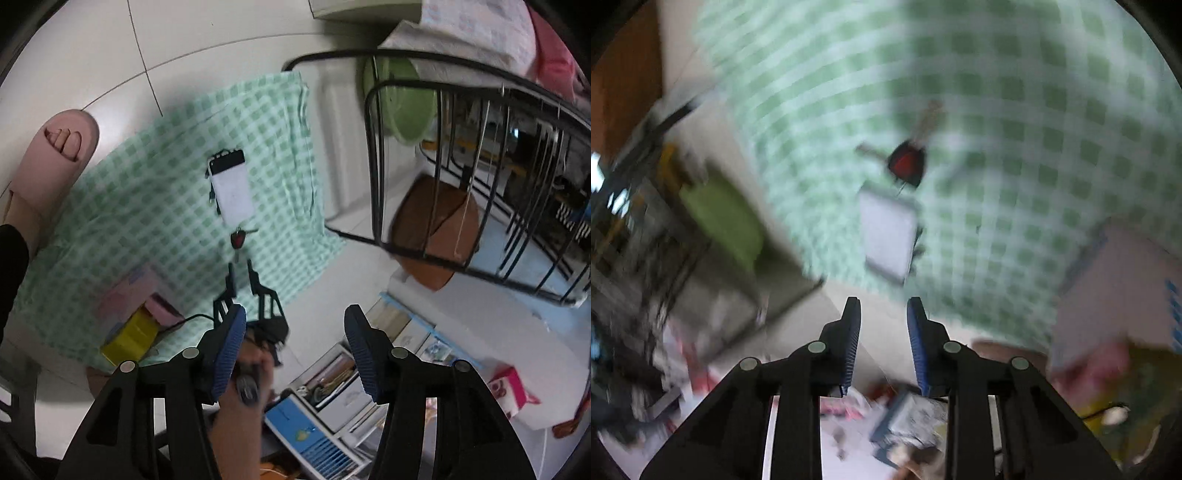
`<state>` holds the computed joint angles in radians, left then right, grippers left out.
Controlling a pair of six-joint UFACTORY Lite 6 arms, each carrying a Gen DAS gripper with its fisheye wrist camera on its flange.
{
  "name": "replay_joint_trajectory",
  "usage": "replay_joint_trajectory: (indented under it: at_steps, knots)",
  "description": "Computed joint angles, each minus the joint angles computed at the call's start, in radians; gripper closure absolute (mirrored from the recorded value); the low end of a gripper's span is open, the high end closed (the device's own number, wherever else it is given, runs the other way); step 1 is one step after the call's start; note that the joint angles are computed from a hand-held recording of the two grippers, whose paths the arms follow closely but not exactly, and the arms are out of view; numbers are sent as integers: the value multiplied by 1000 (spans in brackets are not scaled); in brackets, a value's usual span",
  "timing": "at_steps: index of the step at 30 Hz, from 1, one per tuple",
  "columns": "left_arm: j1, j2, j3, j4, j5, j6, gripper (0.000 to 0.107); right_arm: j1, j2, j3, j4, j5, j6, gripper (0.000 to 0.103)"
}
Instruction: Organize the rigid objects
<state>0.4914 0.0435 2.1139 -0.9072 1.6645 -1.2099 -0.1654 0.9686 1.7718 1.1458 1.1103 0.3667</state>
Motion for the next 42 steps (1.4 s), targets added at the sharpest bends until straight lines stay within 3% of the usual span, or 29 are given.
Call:
replay_joint_trajectory:
  at_steps: [3,7,13,15,19,24,30,42]
  knots:
    - [6,-54,-96,-35,-16,12,53,20,57,2,76,-103,-35,80]
    - [54,-66,-140,-83,30,54,53,39,134,25,176,-156,-65,85]
    - [76,-78,-193,-104,41,76,53,61,184,78,101,-210,-2,85]
    - [72,-73,-188,-112,39,78,53,53,152,15,140,-244,-40,85]
    - [53,-77,-198,-129,24,86,53,44,155,-10,151,-253,-58,98]
    - [21,-91,-222,-124,12,84,53,38,145,20,86,-247,-48,99]
    - [-27,-82,-196,-138,-18,71,53,-30,27,2,55,-127,-121,100]
    - [-82,-109,-159,-128,-87,2,49,-285,-695,-367,-167,363,-63,99]
